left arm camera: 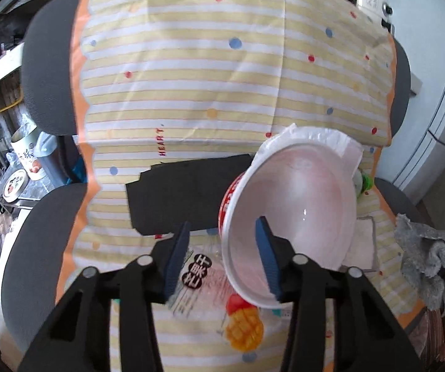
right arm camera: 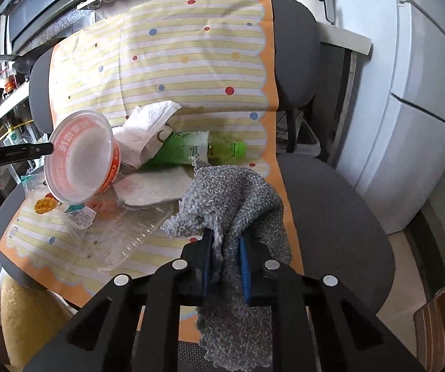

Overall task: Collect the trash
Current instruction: 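Grasp the red-rimmed white cup rim with the left tool while the right tool holds the cloth, then carry cup and cloth to the pink bin and open both tools over it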

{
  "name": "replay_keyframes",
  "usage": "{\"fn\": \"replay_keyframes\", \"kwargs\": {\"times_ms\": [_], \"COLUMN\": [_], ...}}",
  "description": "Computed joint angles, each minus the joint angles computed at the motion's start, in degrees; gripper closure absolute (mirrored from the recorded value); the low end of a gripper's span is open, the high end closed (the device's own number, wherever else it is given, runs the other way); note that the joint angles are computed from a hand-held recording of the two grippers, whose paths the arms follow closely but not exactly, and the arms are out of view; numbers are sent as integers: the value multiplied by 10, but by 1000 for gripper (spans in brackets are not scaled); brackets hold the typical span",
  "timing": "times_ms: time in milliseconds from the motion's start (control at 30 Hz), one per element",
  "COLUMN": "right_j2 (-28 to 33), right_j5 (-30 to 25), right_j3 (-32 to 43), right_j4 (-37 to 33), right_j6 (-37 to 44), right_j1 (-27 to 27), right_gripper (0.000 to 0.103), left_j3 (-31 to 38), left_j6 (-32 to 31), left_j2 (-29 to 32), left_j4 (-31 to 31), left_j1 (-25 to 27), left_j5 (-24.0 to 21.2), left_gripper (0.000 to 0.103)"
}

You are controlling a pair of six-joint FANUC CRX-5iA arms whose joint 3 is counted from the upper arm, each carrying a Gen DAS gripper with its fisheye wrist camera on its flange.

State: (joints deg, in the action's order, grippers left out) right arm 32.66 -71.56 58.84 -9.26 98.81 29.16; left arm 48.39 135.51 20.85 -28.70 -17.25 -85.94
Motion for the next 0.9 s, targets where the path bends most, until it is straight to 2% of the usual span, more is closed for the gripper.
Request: {"fn": "replay_keyframes", "kwargs": {"times_ms": [100,233,367,667,833,900], "right_j2": [-3,-16,-38,-82,-108,-121], "right_j5": [1,10,33,65,83,91], "right_j3": [-4,-20,-47,-90,-124,-140], "right_j4": [0,-1,-2,-10,9,19], "right_j6": [-2,-2,-2,-3,-14,-22], "right_j1": [0,-1,-2,-6,-3,-3], "right_gripper": [87,87,87,87,87,87], "left_j3": [1,-9,-19,41,45,44], "left_j6": [-11,0,15,54,68,61], "left_j2": [9,5,-16,-3,14,20], "left_j4": [17,25,-3,-79,-80,-62], "left_j1": [9,11,-13,-102,-132,-135], "left_j5": [5,19,41,17,19,30], "left_gripper": [73,99,99,99,99,99]}}
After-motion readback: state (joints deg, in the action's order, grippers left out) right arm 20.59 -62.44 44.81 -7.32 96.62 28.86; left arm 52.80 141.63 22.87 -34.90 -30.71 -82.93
